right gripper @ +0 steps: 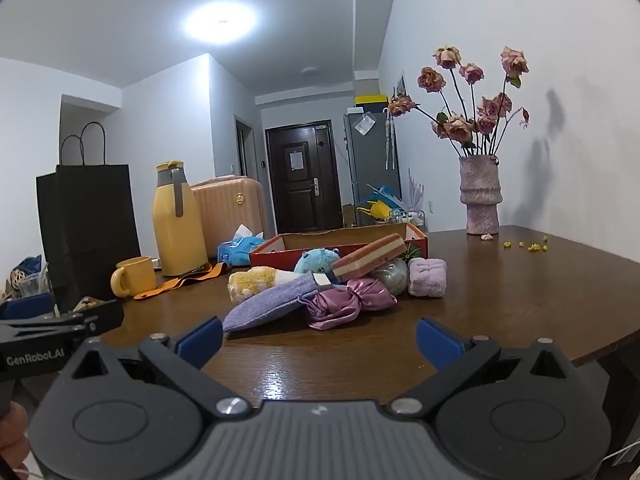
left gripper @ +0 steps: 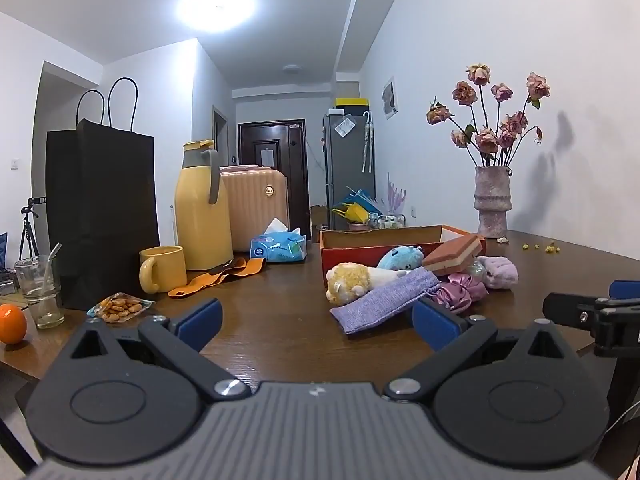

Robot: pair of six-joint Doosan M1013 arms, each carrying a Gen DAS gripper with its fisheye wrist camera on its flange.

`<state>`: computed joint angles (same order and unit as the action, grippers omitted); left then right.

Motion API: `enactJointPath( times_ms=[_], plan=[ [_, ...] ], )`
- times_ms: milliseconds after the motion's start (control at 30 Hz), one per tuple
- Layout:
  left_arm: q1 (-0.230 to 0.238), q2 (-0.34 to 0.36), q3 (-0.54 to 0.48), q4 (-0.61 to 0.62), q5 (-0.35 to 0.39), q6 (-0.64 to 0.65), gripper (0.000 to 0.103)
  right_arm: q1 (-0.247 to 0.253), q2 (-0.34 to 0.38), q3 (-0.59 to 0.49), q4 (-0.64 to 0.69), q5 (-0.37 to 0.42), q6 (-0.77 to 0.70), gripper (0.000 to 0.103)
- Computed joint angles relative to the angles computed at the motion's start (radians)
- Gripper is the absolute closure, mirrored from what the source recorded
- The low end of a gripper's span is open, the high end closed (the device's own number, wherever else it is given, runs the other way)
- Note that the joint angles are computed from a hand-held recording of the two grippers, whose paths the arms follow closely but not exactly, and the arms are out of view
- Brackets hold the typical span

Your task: Organize soft objects

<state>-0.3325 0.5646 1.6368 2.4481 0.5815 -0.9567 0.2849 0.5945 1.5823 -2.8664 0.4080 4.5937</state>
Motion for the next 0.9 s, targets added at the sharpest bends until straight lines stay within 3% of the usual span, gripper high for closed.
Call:
enactJointPath(
  times_ms=[100,267,900],
  plan=[
    [0.003,-0.002,-0.003,-0.003,-0.01,0.004,0.0,0.01,0.003,-0.003,0.071,0.027,-0.118,0.0],
    [0.003,-0.002,-0.003,-0.004,-0.015,0.006,0.0,-0.003,-0.003,0.004,-0.011,0.026,-0.048,0.0],
    [0.001,0.003,-0.014,-0.017,-0.029,0.044,0.0,-0.004,-0.001,-0.003,0.004,0.002,-0.062,0.0]
  ],
)
